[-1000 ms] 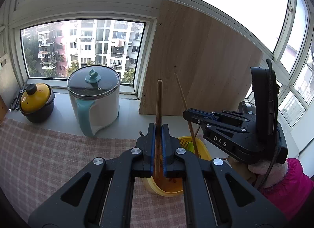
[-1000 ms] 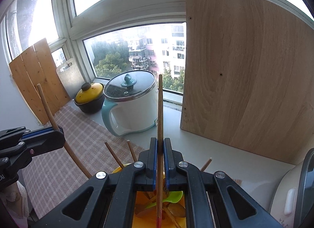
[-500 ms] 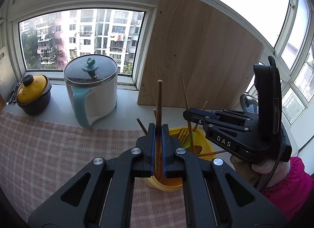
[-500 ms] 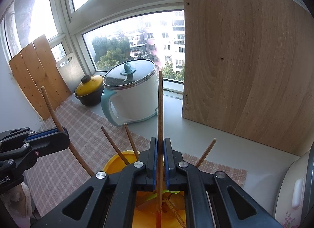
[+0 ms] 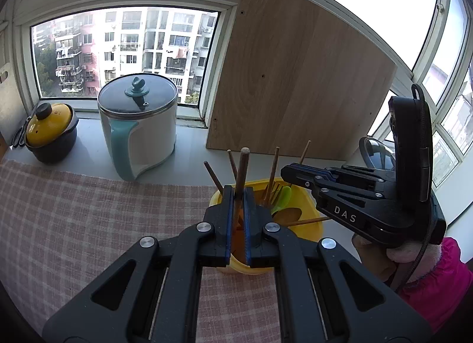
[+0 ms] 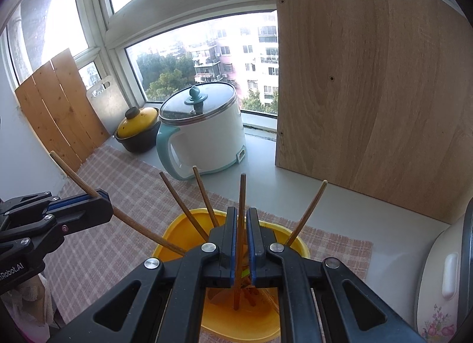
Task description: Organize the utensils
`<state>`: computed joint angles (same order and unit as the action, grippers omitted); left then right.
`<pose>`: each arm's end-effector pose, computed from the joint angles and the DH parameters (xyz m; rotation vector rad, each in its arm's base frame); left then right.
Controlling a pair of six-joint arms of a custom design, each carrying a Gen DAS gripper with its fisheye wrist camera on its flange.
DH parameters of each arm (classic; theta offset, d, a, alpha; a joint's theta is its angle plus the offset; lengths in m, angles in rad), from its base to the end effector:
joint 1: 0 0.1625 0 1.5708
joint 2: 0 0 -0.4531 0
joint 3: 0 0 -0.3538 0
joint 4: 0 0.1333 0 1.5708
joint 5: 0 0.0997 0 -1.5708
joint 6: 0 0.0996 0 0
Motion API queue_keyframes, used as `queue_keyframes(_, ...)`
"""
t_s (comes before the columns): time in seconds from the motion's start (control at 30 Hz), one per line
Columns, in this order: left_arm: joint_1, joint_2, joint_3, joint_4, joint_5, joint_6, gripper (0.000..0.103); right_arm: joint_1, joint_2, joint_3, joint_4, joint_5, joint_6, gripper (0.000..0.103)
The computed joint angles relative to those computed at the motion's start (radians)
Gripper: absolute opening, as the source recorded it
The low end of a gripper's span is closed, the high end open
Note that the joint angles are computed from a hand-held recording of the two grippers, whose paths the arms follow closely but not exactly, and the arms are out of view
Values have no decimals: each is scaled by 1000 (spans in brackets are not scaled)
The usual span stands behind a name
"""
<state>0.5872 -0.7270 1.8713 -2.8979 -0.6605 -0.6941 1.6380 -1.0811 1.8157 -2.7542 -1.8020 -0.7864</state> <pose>-0.3771 -0.5056 0.0996 0.2455 2.4490 -1.0458 0.1510 -0.5988 0.2811 1.0650 -2.5169 0.4720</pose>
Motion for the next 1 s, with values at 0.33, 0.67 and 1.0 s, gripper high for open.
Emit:
queue_keyframes(0.33, -46, -22, 51, 14, 20, -56, 4, 0, -58, 64, -18, 10, -6, 25)
queue_keyframes(0.67, -111, -48, 112, 47, 59, -144, 4, 5, -147, 155, -59, 32, -26, 39)
queue_keyframes(1.0, -190, -69, 160, 123, 106, -252, 22, 9, -230, 243, -116, 36, -55, 62)
